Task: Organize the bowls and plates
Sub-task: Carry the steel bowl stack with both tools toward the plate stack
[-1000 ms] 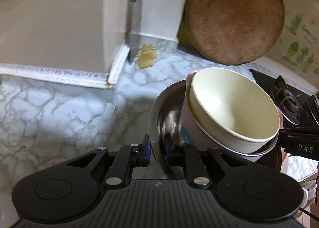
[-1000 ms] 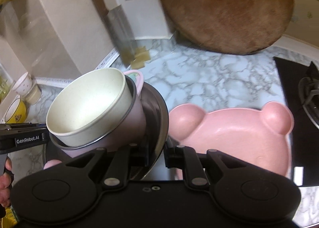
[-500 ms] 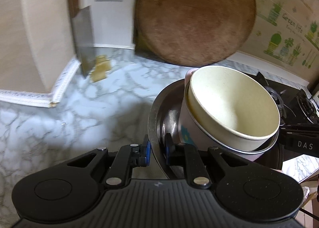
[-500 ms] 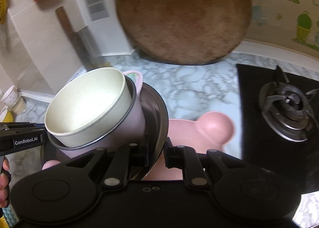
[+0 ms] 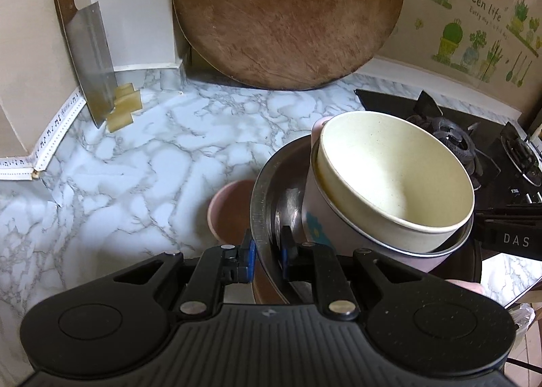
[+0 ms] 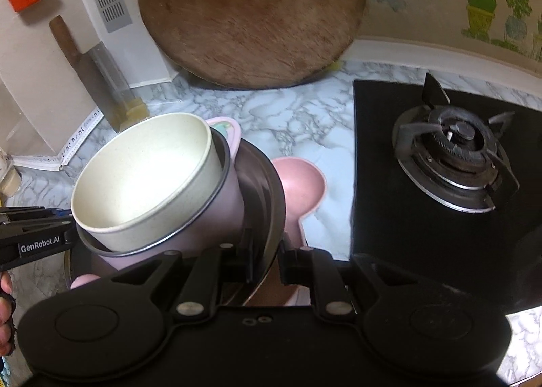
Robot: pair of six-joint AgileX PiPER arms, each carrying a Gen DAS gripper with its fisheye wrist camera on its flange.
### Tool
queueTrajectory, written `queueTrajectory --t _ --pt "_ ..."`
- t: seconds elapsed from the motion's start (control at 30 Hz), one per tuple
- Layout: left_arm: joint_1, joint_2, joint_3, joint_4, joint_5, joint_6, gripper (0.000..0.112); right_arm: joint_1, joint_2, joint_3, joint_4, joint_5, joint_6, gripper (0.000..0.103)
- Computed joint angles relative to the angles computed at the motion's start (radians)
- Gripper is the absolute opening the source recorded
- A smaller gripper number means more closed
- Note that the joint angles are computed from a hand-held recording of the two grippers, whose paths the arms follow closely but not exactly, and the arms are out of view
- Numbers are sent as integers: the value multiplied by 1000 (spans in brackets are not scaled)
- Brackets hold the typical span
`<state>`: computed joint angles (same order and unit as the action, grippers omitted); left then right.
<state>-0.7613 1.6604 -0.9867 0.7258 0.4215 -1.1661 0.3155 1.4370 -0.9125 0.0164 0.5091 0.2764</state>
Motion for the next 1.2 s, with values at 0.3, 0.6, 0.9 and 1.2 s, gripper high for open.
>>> queueTrajectory --t 0.3,0.6,0.9,1.2 --pt "-22 33 16 103 -15 -123 13 -30 14 42 48 -42 -73 14" --pt "-23 55 22 153 -27 -164 13 -25 26 67 26 -78 -59 15" --pt "-18 66 22 175 -39 -170 14 -16 35 77 -4 -93 -24 15" --pt "-4 66 20 144 -53 -132 14 -6 52 48 -26 -55 12 19"
